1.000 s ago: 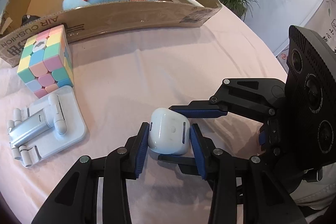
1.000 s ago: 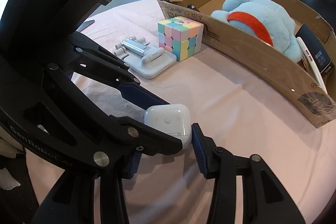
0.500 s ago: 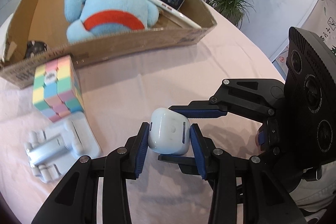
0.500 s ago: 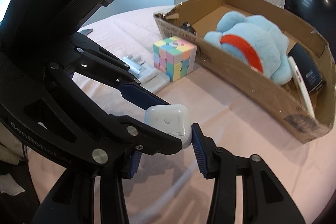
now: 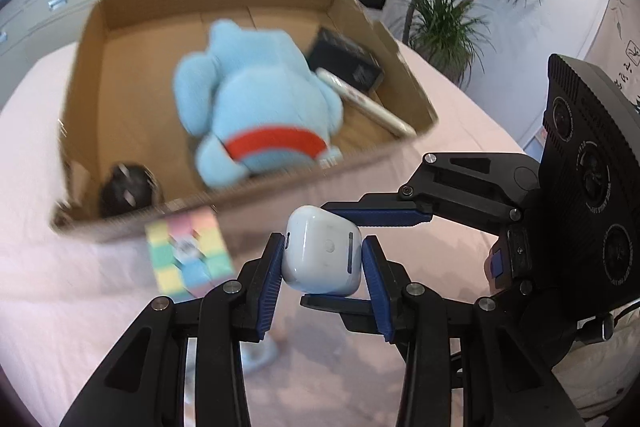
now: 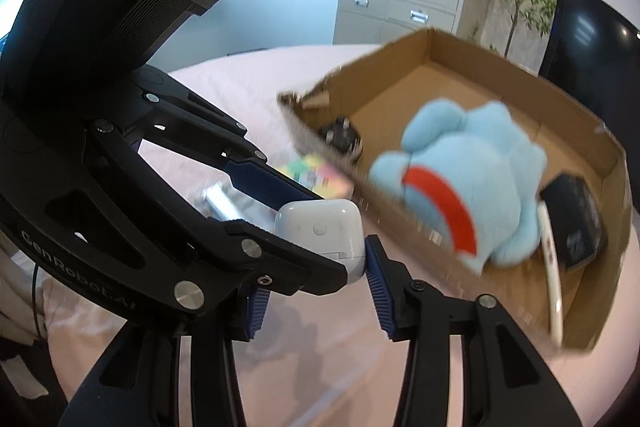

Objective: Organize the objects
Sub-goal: 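Lift the earbud case over the box and release it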

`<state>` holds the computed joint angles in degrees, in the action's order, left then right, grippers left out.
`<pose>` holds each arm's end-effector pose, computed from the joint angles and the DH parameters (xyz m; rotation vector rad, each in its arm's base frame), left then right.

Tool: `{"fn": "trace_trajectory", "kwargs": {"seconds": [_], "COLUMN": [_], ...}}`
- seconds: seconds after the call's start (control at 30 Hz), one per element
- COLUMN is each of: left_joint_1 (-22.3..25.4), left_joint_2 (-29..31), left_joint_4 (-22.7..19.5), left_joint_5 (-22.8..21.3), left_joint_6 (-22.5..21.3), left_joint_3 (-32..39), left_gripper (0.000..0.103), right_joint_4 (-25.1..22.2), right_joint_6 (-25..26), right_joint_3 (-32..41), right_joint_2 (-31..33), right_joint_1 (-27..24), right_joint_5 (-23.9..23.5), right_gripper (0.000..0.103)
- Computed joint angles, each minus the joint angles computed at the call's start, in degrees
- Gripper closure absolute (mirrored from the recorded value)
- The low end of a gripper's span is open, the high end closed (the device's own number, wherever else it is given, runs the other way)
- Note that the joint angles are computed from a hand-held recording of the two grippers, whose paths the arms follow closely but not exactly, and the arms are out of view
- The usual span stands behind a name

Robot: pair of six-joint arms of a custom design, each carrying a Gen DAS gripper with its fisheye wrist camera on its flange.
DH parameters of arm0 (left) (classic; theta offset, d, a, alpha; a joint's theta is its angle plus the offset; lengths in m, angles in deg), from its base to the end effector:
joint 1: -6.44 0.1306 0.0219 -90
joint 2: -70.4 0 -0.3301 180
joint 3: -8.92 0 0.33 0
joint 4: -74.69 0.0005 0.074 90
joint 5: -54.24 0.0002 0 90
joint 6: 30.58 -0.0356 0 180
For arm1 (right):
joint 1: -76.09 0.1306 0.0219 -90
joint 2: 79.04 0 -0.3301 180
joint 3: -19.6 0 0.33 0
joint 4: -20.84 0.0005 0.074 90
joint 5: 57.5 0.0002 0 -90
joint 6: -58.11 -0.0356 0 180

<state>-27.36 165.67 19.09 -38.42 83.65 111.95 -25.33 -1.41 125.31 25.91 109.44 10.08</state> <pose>0.3767 -0.2508 0.4225 0.1822 2.4391 -0.4076 0.4204 0.2924 0.3776 -1.3933 1.8787 0.4858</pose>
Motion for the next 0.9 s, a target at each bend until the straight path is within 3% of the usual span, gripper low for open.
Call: {"fn": "trace_trajectory", "kwargs": {"seconds": [0.37, 0.57, 0.8, 0.9], "left_joint_1": [7.7, 13.1, 15.4, 15.66], "left_joint_2": [1.68, 5.2, 8.28, 9.86], "left_joint_4": [-2.19, -1.65, 0.52, -0.64], "left_joint_5": [1.32, 5.53, 6.95, 7.36], "left_joint_6": [-6.29, -8.55, -8.27, -8.26], "left_joint_3": [5.99, 8.92, 7.64, 8.92], "left_gripper": [0.066, 0.066, 0.066, 0.064], "right_joint_4": [-4.25, -10.45, -13.26, -13.26], "right_joint_6": [0.15, -0.34, 0.01, -0.18], "right_joint_3": [20.73, 36.36, 42.11, 42.26], "right_joint_2": [12.84, 23.1, 28.62, 29.16], "right_joint_1": [2.34, 3.09, 3.99, 4.45], "right_joint_5": [1.2, 2.17, 4.91, 7.63], "right_gripper": [0.061, 0.061, 0.061, 0.061]}}
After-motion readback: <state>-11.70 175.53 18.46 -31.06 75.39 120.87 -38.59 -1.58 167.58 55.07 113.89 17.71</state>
